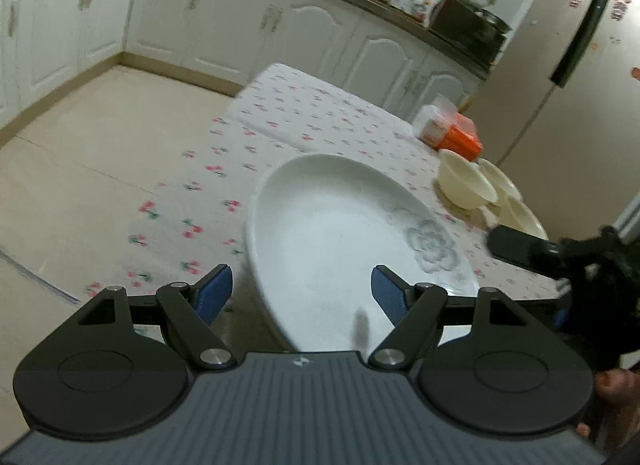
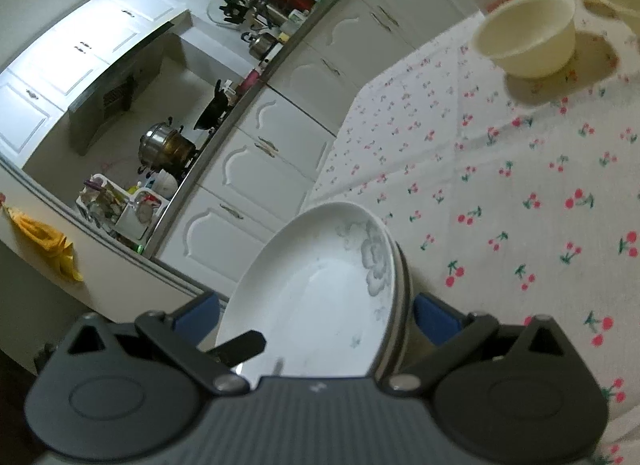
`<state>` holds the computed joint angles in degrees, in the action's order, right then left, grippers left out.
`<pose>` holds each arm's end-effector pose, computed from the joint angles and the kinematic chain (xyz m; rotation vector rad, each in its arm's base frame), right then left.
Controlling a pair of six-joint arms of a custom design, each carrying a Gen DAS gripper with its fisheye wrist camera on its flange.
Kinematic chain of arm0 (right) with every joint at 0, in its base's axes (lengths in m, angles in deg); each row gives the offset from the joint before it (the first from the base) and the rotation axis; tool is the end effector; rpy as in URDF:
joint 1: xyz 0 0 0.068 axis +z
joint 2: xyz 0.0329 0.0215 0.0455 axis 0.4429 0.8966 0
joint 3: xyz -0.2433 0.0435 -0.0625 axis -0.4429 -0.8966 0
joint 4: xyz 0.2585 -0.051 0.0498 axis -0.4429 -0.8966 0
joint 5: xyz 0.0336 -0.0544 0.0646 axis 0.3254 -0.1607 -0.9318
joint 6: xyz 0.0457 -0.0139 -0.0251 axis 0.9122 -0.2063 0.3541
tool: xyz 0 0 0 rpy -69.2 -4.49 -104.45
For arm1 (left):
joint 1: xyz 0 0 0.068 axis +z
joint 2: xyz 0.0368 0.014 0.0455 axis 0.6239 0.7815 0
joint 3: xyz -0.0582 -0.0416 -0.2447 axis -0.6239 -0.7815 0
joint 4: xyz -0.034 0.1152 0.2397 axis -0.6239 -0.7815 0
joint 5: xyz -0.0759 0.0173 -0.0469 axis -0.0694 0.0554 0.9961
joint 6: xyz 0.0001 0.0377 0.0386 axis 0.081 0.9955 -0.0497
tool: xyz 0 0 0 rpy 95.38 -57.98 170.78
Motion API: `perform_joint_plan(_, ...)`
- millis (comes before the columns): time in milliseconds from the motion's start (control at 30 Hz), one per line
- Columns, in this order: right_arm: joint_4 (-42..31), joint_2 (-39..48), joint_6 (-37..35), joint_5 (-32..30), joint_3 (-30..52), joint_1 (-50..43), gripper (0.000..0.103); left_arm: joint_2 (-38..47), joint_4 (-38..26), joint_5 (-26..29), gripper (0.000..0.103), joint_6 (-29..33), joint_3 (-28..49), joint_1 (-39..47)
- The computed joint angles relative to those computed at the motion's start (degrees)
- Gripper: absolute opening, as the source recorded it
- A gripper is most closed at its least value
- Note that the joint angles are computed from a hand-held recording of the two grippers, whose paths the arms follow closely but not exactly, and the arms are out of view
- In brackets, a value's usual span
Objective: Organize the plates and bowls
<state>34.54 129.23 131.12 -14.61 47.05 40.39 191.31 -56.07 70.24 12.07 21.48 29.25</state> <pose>0.2873 0.0890 0.0448 0.1870 2.1436 1.0698 0.3030 -0.0587 0.0601 0.0062 2.3089 -0.5102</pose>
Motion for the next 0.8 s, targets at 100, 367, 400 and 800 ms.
perform_joint_plan(100, -1.37, -0.56, -0.54, 1.49, 0.26, 0.96, 0.103, -0.24, 0.13, -1.71, 0.098, 1.55, -0.27, -1.48)
perform_joint_plan(367, -4.72, -1.49, -0.02, 2.91, 1.92, 1.30, 0.103, -0.73, -0.98, -2.06, 0.097, 2.44, -0.08, -1.39)
perform_joint_plan(400, -5.22, -1.39, -0.07, 2.87, 2.46, 1.19, 0.103, -0.68, -1.23, -2.40, 0.097, 2.67, 0.12, -1.54)
perform_joint_plan(800, -11.97, 0.86, -3.12, 3.49, 11.84, 0.49, 0.103, 4.43, -4.62, -4.17, 0.095, 0.34, 8.02, -1.71)
